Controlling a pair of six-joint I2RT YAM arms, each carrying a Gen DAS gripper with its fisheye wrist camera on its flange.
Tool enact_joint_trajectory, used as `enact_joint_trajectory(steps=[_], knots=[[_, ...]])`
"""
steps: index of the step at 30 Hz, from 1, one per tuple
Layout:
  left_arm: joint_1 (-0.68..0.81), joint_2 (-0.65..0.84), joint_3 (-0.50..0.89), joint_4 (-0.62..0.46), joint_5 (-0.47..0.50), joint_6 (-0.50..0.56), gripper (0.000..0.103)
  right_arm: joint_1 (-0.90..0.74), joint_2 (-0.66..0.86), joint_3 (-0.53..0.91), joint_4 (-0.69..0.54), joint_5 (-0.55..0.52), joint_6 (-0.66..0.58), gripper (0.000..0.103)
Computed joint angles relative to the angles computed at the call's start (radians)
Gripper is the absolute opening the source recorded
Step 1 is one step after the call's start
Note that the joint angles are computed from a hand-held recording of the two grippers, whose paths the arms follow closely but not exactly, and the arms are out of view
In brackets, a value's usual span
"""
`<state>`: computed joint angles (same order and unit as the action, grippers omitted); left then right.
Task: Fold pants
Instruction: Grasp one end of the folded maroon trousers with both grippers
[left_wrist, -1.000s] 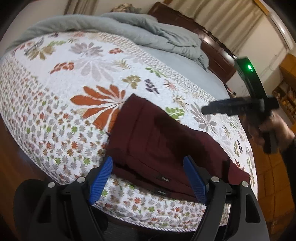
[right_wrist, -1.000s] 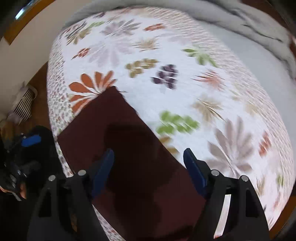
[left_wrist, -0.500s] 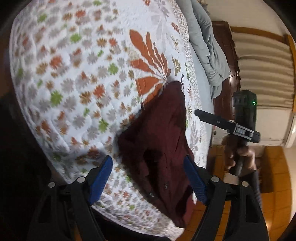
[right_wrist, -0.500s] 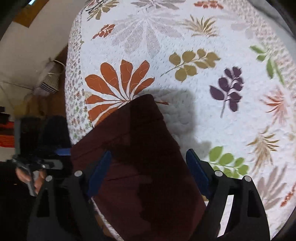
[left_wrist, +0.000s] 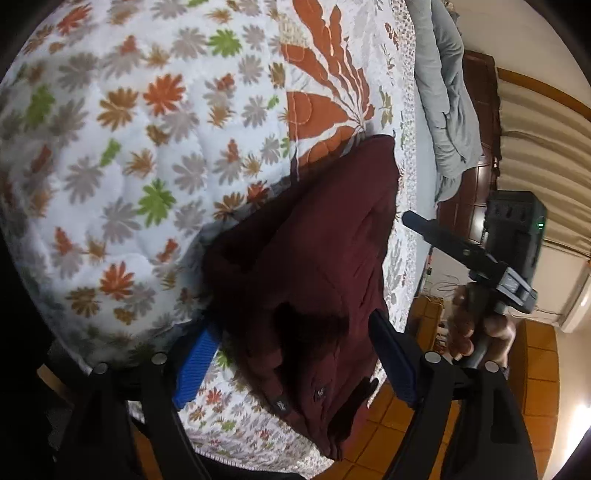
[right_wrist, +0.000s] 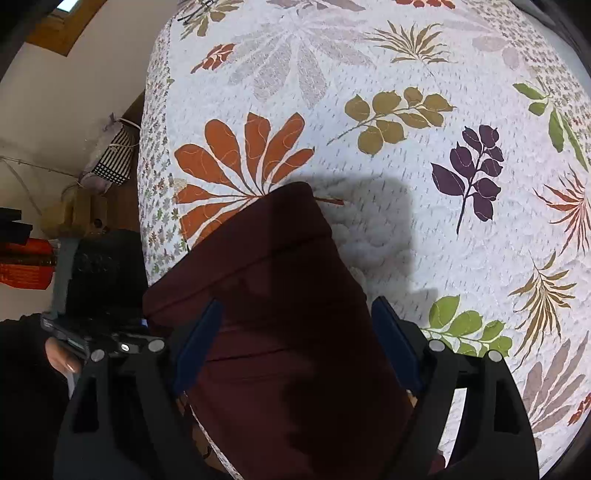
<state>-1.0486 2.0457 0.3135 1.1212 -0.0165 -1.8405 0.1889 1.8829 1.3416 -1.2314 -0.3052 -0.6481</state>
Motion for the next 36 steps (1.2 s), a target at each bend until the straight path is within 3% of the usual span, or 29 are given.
enact_joint_trajectory(steps=[6,7,8,10,15,18,22,25,27,28,29,33,36], knots=[[-0.057,0.044,-0.042,0.12,-0.091,-0.044,0.078,-0.002,0.073,0.07,-0.051,-0.039,-0.024,0.083],[-0.071,0.037,-0.05,0.117,-0.112,-0.043,0.063,0.001,0.09,0.083,-0.055,-0.037,-0.028,0.083],[-0.088,0.024,-0.056,0.096,-0.128,-0.042,0.057,0.006,0.113,0.1,-0.057,-0.036,-0.032,0.083],[-0.101,0.049,-0.072,0.141,-0.15,-0.054,0.057,0.013,0.159,0.135,-0.077,-0.036,-0.043,0.083],[-0.137,0.036,-0.083,0.114,-0.188,-0.07,0.058,0.047,0.272,0.205,-0.114,-0.038,-0.082,0.083],[-0.154,0.095,-0.096,0.205,-0.206,-0.095,0.061,0.066,0.325,0.231,-0.13,-0.04,-0.114,0.088],[-0.114,0.102,-0.06,0.189,-0.171,-0.074,0.068,0.061,0.385,0.294,-0.187,-0.063,-0.157,0.089],[-0.105,0.034,-0.03,0.066,-0.158,-0.04,0.075,0.057,0.422,0.339,-0.223,-0.076,-0.172,0.089],[-0.098,-0.007,-0.009,-0.019,-0.142,-0.01,0.073,0.067,0.419,0.33,-0.21,-0.071,-0.169,0.089],[-0.128,-0.035,-0.024,-0.039,-0.165,-0.018,0.071,0.074,0.413,0.325,-0.206,-0.072,-0.173,0.087],[-0.164,-0.071,-0.034,-0.085,-0.188,-0.035,0.06,0.083,0.402,0.313,-0.201,-0.072,-0.181,0.075],[-0.194,-0.093,-0.049,-0.102,-0.196,-0.028,0.048,0.082,0.397,0.323,-0.207,-0.063,-0.174,0.042],[-0.219,-0.16,-0.047,-0.18,-0.219,-0.012,0.044,0.073,0.378,0.316,-0.211,-0.067,-0.175,0.034]])
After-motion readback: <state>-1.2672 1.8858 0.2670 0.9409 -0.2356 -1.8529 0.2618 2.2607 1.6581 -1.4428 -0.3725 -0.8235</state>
